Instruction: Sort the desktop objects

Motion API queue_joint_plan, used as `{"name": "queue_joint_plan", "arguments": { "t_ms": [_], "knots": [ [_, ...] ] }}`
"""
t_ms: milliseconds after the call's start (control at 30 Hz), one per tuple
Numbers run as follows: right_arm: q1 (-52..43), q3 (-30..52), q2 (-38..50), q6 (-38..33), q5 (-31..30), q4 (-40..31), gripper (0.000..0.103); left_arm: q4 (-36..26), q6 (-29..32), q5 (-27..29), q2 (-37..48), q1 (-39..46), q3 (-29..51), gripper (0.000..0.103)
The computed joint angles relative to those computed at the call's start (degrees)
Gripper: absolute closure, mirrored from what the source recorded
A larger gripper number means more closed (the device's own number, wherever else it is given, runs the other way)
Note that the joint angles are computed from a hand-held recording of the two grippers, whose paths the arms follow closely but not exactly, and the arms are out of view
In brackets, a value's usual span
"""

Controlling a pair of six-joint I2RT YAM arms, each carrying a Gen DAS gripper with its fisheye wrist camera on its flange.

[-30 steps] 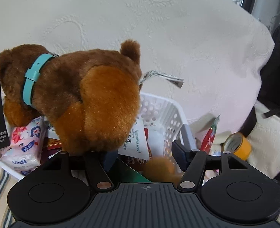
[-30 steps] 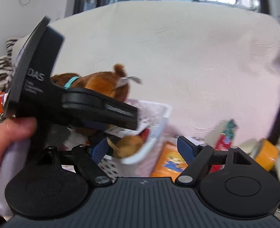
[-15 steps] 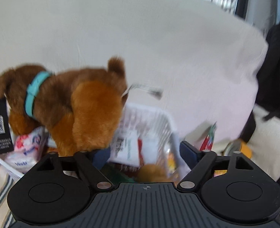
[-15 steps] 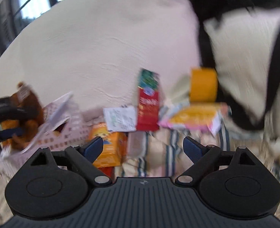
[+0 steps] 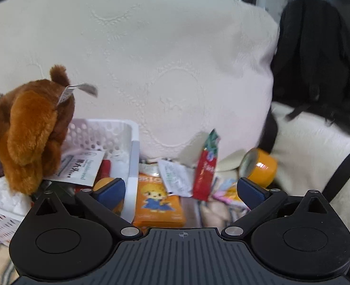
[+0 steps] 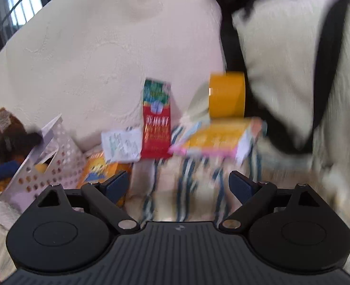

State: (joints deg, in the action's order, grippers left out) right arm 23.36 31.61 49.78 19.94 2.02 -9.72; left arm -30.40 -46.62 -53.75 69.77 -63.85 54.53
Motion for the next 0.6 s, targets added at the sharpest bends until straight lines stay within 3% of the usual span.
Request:
{"name": "queue_joint_plan", "arguments": {
  "t_ms": [100, 200, 333, 433, 500, 533, 567, 600],
  "knots": [
    [-2.30, 9.68, 10.80, -6.83, 6.79, 0.21, 0.005, -1.59, -2.27, -0.57, -0.88, -0.75, 0.02, 0.000],
    [-5.28, 21.27, 23.55, -10.09, 9.28, -2.43, 0.005, -0.46, -2.17, -1.72, -1.57, -1.30, -0.42, 0.000],
    [-6.96, 32.18, 36.17, -9.46, 12.15, -4.66, 0.005, 4.99, 4.18, -5.02, -1.11, -4.58, -0.92, 0.000],
    [-6.12, 36.03, 41.62, -12.56, 10.10, -4.08, 0.005, 6.97, 5.71, -2.76, -0.37, -4.37, -1.15, 0.000],
    [-5.09, 39.21, 45.96, -12.93, 13.99, -5.59, 0.006, 7.04, 4.82, -0.20, 0.32, -3.23, -1.28, 0.000],
    [-5.22, 40.82, 47.71, -12.12, 14.71, -7.50, 0.013, 6.69, 3.96, 0.54, 0.75, -2.71, -1.26, 0.000],
    [-6.21, 41.06, 48.20, -11.10, 12.27, -8.53, 0.034, 6.21, 3.24, 1.12, 1.14, -2.37, -1.12, 0.000],
    [-7.50, 39.90, 47.47, -8.45, 9.47, -8.44, 0.035, 6.00, 2.97, 1.79, 1.28, -1.99, -1.13, 0.000]
  ]
}}
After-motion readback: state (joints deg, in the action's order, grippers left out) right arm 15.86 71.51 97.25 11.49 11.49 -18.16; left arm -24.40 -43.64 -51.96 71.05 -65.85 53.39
